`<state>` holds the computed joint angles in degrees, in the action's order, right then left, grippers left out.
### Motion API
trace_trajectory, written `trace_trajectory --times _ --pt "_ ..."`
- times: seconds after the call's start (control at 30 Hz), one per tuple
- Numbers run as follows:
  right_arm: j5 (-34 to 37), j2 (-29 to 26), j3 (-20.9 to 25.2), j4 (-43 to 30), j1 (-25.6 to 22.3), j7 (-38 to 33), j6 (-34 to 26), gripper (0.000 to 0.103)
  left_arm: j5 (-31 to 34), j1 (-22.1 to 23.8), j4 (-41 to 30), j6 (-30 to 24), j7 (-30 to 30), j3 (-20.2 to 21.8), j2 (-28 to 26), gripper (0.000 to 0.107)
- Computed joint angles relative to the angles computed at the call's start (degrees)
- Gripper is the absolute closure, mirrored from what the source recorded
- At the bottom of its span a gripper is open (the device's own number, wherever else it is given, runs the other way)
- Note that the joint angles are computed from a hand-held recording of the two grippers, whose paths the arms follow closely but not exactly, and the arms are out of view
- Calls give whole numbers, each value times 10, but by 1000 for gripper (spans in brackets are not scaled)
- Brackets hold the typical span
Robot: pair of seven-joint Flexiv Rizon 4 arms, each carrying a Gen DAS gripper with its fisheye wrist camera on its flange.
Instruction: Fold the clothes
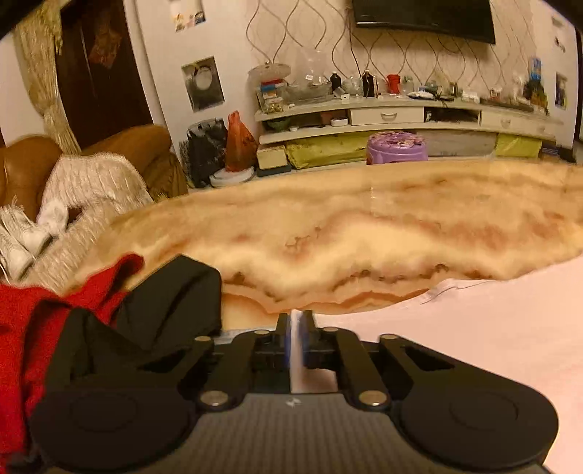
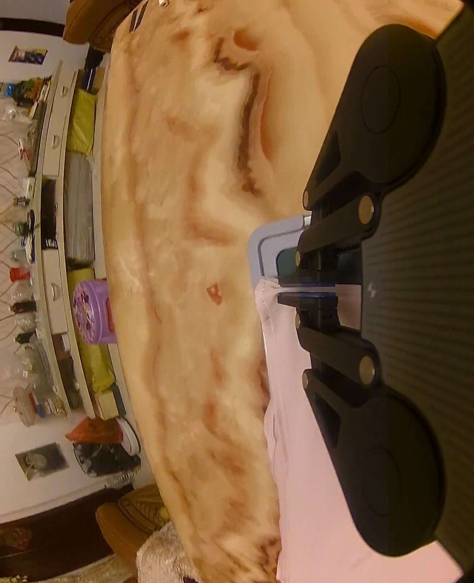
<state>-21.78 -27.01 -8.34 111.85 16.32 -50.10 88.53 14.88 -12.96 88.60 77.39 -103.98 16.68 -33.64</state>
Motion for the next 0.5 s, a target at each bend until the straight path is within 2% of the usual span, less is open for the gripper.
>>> trace_trajectory --times 0.03,0.1,0.17,0.23,0.27,0.33,0.37,0.4,0.43,0.5 --pt "-10 0 -33 8 25 16 10 99 5 -4 -5 -2 -1 6 -2 77" --pt "-24 -2 -85 20 66 38 23 99 18 -17 -15 -8 -14 23 -7 59" --pt "-26 -6 -84 17 64 35 20 98 31 -24 -20 -13 -26 33 -9 56" --pt "-30 -9 -91 18 69 35 23 95 42 -27 -24 -17 -36 39 -10 49" --pt "-31 -9 -95 18 71 35 24 88 46 -28 -25 -21 -42 42 -9 44" --pt "-25 -8 -83 17 60 29 25 87 43 -18 -20 -25 -50 33 -3 43" --pt "-6 -7 -93 21 72 22 29 86 42 -14 -18 -27 -53 29 0 43" --pt "-24 -3 -121 31 91 49 37 77 34 -1 -12 -25 -50 16 5 43" --pt "-27 -1 -165 44 126 64 46 73 13 24 1 -16 -33 -13 13 42" --pt "-21 3 -199 59 153 60 70 66 -36 69 28 1 5 -67 24 39"
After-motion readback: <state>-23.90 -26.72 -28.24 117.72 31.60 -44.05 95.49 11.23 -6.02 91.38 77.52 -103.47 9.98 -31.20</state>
